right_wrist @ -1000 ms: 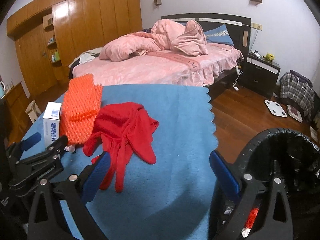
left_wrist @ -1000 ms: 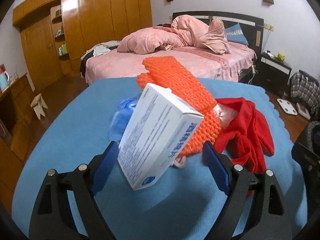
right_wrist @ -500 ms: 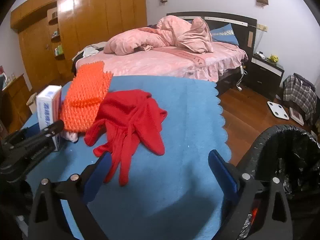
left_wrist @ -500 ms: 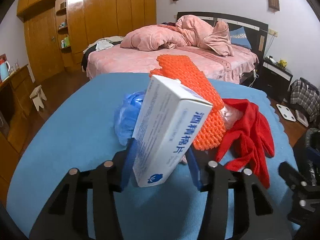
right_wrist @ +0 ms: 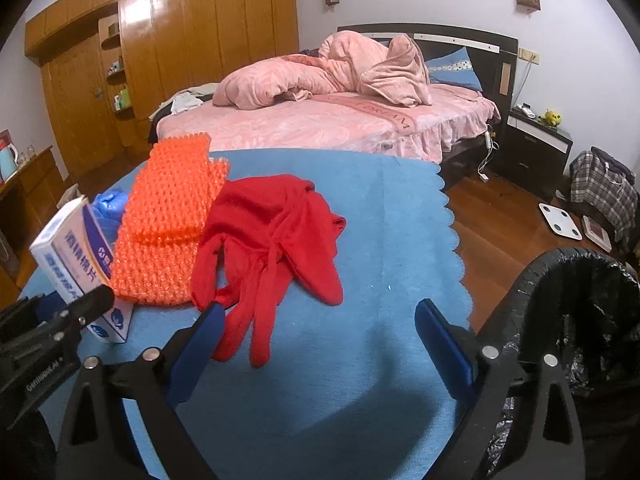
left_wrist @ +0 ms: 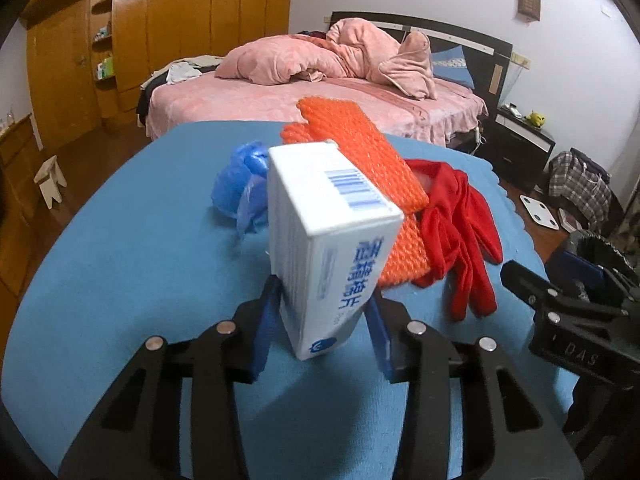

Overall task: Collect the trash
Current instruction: 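Grasp the red glove with the right gripper while the left gripper lifts the box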

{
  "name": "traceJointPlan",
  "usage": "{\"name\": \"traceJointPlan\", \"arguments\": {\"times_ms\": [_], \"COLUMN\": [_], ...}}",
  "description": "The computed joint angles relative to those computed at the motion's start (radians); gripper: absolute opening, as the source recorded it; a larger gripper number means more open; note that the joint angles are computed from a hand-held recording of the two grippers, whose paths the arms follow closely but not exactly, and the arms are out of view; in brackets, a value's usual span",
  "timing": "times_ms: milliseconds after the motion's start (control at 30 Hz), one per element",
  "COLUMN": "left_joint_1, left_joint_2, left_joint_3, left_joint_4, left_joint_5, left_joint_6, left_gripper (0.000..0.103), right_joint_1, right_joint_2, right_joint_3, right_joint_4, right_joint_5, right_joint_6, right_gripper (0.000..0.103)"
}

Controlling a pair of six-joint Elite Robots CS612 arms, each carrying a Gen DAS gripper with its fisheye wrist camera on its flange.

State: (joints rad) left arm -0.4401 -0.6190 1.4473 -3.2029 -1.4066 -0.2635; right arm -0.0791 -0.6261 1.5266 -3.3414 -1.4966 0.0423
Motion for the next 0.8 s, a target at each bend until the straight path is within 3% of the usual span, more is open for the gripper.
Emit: {"name": "traceJointPlan", "arguments": {"times_ms": [167, 333, 400, 500, 700, 800], "left_joint_1": [0.002, -0.003, -0.005, -0.005, -0.011, -0.011], "left_joint_2": [-0.003, -0.007, -0.005, -0.001, -0.001, -0.009], "left_joint_3": [0.011, 0.024, 0.024, 0.022, 0.024, 0.038], "left_joint_4": [-0.011, -0.048, -0.051, -0.042, -0.052, -0.08], "left_joint_5": [-0.001, 0.032, 0.039, 0.035, 0.064, 0.08], "left_joint_6": [-0.013, -0.008, -0.01, -0.006, -0.001, -0.013], "left_gripper": [0.057, 0.058, 0.055, 0.039, 0.036, 0.032], "right_joint_1": [0.001, 0.003, 0.004, 0.004, 0.002, 0.003], "right_joint_2": [0.0, 0.0, 0.0, 0.001, 0.004, 0.007], "right_joint_3": [-0.001, 0.002, 0.002, -0.001, -0.009, -0.013], "right_joint_4": [0.003, 0.0, -0.002, 0.001, 0.018, 0.007], "right_joint_5": [0.0, 0.001, 0.0, 0.001, 0.03, 0.031], "right_joint_6": [0.0, 0.001, 0.001, 0.006, -0.005, -0.009], "right_gripper": [0.094, 0.094, 0.094, 0.09, 0.074, 0.073]}}
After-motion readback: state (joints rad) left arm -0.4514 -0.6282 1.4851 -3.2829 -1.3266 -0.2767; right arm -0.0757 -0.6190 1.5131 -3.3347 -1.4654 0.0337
